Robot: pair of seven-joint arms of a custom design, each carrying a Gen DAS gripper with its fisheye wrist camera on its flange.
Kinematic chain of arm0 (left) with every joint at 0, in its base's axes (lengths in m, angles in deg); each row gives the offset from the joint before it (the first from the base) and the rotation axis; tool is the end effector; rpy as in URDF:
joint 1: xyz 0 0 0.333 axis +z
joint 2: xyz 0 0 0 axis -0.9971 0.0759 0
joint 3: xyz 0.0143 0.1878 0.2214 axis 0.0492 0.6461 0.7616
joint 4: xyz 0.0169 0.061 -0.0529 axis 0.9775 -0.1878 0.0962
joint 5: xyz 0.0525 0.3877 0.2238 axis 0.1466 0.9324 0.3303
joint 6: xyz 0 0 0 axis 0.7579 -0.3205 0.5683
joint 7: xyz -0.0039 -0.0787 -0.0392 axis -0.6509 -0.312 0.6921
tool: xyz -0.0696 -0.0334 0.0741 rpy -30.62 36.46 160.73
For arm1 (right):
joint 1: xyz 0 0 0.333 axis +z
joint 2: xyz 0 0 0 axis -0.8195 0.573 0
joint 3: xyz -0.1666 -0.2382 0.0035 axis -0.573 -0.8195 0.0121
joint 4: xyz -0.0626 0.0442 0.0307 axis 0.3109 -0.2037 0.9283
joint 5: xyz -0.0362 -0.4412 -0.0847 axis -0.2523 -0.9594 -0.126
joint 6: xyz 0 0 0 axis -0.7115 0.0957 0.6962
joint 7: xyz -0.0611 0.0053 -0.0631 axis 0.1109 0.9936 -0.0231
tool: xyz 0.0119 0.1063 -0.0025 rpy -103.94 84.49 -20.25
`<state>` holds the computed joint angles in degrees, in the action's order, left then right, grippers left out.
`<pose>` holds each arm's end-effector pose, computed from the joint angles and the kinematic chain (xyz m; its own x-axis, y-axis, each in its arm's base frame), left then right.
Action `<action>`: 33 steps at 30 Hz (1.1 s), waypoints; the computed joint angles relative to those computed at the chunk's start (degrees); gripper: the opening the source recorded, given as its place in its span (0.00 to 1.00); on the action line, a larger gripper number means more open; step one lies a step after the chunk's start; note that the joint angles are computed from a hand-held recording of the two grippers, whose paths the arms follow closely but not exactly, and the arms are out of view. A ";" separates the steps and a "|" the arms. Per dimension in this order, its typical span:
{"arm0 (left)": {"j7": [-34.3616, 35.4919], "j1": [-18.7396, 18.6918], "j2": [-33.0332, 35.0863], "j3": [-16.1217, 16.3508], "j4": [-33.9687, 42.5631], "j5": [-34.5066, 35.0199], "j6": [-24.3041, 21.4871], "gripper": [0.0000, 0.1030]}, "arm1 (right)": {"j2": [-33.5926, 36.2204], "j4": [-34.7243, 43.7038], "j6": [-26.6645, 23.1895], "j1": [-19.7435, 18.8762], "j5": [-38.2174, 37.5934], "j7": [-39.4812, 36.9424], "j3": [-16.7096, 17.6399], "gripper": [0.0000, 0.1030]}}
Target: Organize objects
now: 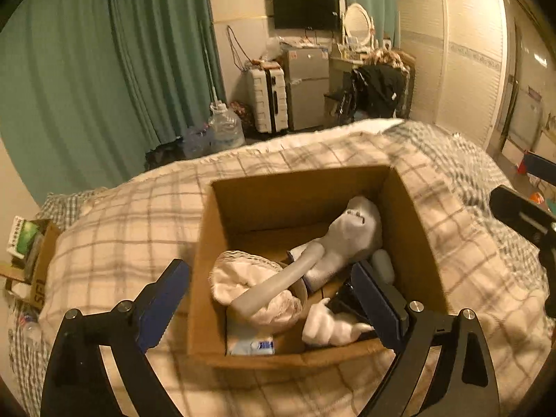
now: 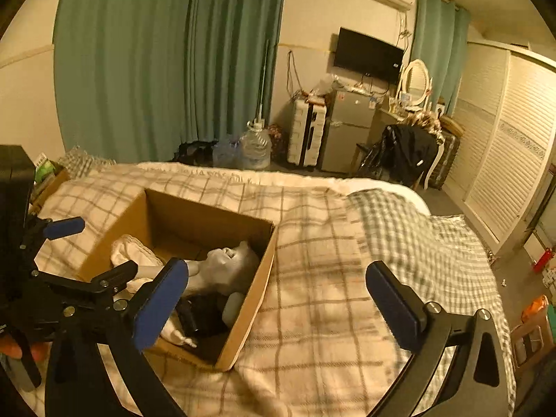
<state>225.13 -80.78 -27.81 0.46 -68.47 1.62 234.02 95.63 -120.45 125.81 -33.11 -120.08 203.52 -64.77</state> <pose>0.7213 -0.0184 0.4879 -0.4569 -0.8853 -0.0863 -0.5828 0.3713 -0.7228 0.6319 0.2915 0.5375 -0.1954 -0.9738 0.1164 -0.5887 0.0216 -0.8081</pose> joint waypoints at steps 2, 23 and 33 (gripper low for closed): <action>0.63 0.66 -2.74 -0.05 -1.80 -1.97 0.35 1.00 | -3.11 -1.79 -1.00 0.56 -1.28 1.37 0.55 1.00; 31.45 -8.05 -25.28 11.69 -22.30 -48.36 15.68 1.00 | -14.69 -12.25 -9.55 0.29 -21.94 25.35 10.58 0.99; 33.94 -5.51 -21.43 8.61 -26.05 -46.36 17.09 1.00 | -11.32 -16.48 -4.14 1.43 -19.64 27.20 7.46 1.00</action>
